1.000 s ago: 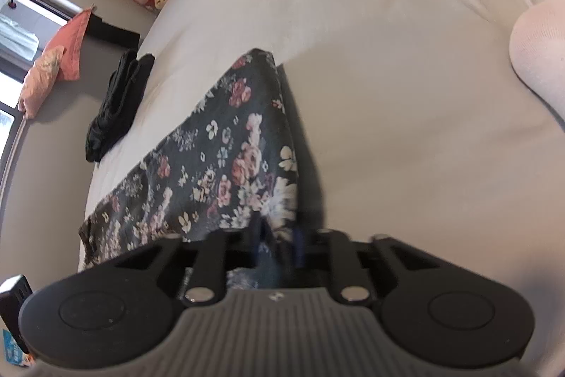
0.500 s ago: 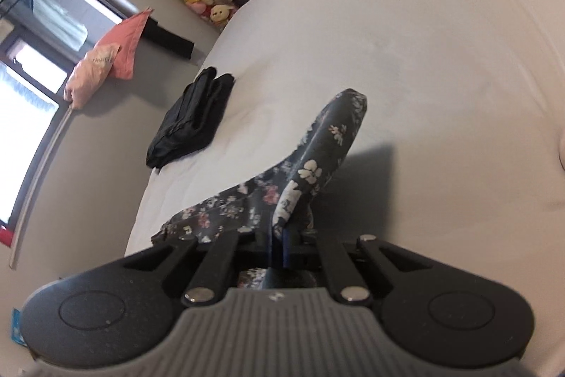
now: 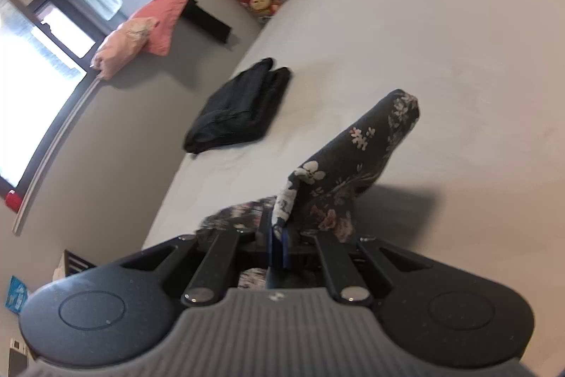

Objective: Fold clothes

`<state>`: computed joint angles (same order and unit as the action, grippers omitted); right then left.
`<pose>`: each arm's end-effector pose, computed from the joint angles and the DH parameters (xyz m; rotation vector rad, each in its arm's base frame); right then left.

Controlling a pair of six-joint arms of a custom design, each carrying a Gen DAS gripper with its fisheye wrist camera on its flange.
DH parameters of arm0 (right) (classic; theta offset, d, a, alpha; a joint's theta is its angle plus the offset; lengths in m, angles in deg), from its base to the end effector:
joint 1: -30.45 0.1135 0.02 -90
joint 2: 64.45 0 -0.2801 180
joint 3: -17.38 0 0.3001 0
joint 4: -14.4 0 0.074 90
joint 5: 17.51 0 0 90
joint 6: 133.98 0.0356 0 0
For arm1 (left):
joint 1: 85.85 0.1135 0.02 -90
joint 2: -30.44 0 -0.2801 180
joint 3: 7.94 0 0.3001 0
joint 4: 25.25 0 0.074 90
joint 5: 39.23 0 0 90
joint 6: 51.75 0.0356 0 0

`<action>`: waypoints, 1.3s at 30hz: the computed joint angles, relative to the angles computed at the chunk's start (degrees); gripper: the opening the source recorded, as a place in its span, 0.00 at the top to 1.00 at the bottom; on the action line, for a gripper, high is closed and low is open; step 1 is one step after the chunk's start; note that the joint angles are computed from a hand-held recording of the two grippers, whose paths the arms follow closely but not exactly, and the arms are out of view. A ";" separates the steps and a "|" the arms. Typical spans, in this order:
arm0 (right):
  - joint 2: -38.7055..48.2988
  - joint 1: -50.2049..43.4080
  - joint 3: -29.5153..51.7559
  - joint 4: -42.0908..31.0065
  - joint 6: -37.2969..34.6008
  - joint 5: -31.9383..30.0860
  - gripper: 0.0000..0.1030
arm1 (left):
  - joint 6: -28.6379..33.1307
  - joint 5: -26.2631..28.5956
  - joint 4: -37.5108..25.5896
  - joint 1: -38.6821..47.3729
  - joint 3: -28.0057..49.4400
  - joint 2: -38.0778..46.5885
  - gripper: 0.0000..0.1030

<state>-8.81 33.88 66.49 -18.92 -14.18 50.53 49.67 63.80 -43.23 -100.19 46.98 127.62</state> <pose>0.2410 0.0278 0.2420 0.3219 2.2909 0.7366 0.3188 -0.0898 0.0952 0.6593 2.5280 -0.3158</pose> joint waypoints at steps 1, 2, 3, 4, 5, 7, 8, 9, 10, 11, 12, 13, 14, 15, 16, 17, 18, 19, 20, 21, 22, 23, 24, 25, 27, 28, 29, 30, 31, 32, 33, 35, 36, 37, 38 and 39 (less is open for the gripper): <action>0.67 1.18 0.67 0.47 0.25 0.27 0.94 | -0.07 0.31 -0.20 0.17 0.21 0.25 0.77; 1.45 2.37 1.37 0.94 0.44 0.59 0.94 | -0.18 0.75 -0.20 0.43 0.22 0.29 0.77; 2.41 3.79 2.20 1.24 0.63 1.22 0.94 | -0.30 1.46 -0.19 0.93 -0.03 -0.07 0.77; 3.40 5.16 3.07 1.52 0.78 1.81 0.94 | -0.50 2.64 -0.64 1.78 -0.16 -0.56 0.77; 4.42 6.48 3.96 1.77 0.89 2.38 0.94 | -0.95 3.96 -1.57 2.85 0.01 -1.05 0.77; 6.43 9.00 5.58 2.28 1.09 3.55 0.94 | -2.67 5.38 -2.32 5.80 -0.70 -3.75 0.77; 7.43 10.14 6.28 2.78 1.46 3.96 0.94 | -4.25 5.62 -1.25 7.33 -1.65 -5.55 0.77; 8.47 11.26 6.99 3.29 1.82 4.33 0.94 | -6.04 5.74 0.15 8.88 -2.64 -7.39 0.77; 9.70 12.40 7.66 4.07 2.41 4.61 0.94 | -8.19 6.80 1.71 11.30 -3.53 -9.08 0.77; 10.97 13.50 8.36 4.86 2.97 4.86 0.94 | -10.06 8.10 2.93 13.67 -4.10 -10.16 0.77; 12.54 14.59 9.10 5.85 3.50 5.11 0.94 | -12.46 9.53 4.39 16.76 -4.32 -10.65 0.77; 14.16 15.64 9.89 6.81 3.99 5.33 0.94 | -14.73 10.41 5.66 19.64 -4.41 -10.66 0.77; 16.10 16.81 10.79 7.84 4.52 5.55 0.94 | -16.64 10.83 6.14 22.14 -3.96 -10.17 0.77; 18.04 18.08 11.85 8.65 5.12 6.05 0.94 | -18.51 11.10 6.38 24.51 -3.24 -9.48 0.77; 20.01 19.30 12.97 9.43 5.71 6.50 0.94 | -20.44 11.30 6.57 26.79 -2.35 -8.65 0.77; 22.24 20.43 14.15 10.34 6.47 6.90 0.94 | -21.85 12.39 6.94 28.91 -1.75 -7.60 0.77; 24.48 21.50 15.41 11.20 7.19 7.22 0.94 | -22.87 13.98 7.05 30.90 -1.12 -6.27 0.77; 26.86 22.45 16.63 12.19 7.88 7.39 0.94 | -23.36 15.22 6.69 32.32 -0.42 -4.96 0.77; 29.47 23.64 18.01 13.02 8.55 7.41 0.94 | -23.60 15.49 6.39 32.90 0.00 -4.03 0.77; 32.07 24.73 19.49 13.74 9.14 7.37 0.94 | -23.80 15.53 6.14 33.29 0.33 -3.20 0.77; 34.44 25.63 20.84 14.13 9.30 7.27 0.94 | -24.01 15.15 6.00 33.21 0.65 -2.61 0.77; 37.05 26.66 22.47 14.07 9.35 7.30 0.94 | -24.22 14.65 5.90 32.99 0.96 -2.10 0.77; 39.59 27.61 24.10 13.96 9.41 7.25 0.94 | -24.34 14.44 6.15 32.84 1.14 -1.74 0.77; 41.37 28.32 24.79 14.37 9.69 6.95 0.94 | -24.52 14.29 6.83 32.63 1.10 -1.61 0.77; 44.99 29.61 26.35 15.46 10.37 6.88 0.94 | -24.65 14.40 7.82 32.93 0.62 -2.00 0.77; 46.81 30.19 27.22 16.07 10.75 7.07 0.94 | -24.82 14.81 8.08 33.25 0.43 -2.25 0.77; 48.66 30.74 28.19 16.61 11.14 7.22 0.94 | -24.95 14.99 8.20 33.46 0.41 -2.16 0.77; 50.59 31.04 29.49 16.82 11.54 7.10 0.94 | -25.04 15.10 8.28 33.66 0.45 -1.98 0.77; 52.30 31.29 30.46 16.97 11.74 6.40 0.94 | -25.13 15.20 8.35 33.86 0.49 -1.80 0.77; 54.01 31.54 31.49 17.08 11.93 5.69 0.94 | -25.13 14.99 8.47 34.02 0.52 -1.60 0.77; 55.74 31.78 32.57 17.14 12.11 4.97 0.94 | -25.12 14.69 8.60 34.16 0.55 -1.40 0.77; 58.65 32.10 34.00 17.48 12.43 3.80 0.94 | -25.37 14.53 8.69 34.56 0.53 -1.41 0.77; 59.61 32.28 34.35 17.78 12.63 3.67 0.94 | -25.54 14.65 8.80 34.67 0.58 -1.35 0.77; 60.51 32.40 34.82 17.84 12.38 3.54 0.94 | -25.77 14.72 8.95 34.71 0.62 -1.25 0.77; 61.51 32.49 35.39 17.79 12.28 3.50 0.94 | -25.78 14.62 8.95 34.60 0.73 -1.09 0.77; 62.48 32.59 35.95 17.72 12.16 3.48 0.94 | -25.73 14.50 8.89 34.46 0.86 -0.91 0.77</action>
<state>53.67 66.46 102.44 -1.20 -2.02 54.02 23.94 78.30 -34.33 -65.73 47.85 126.71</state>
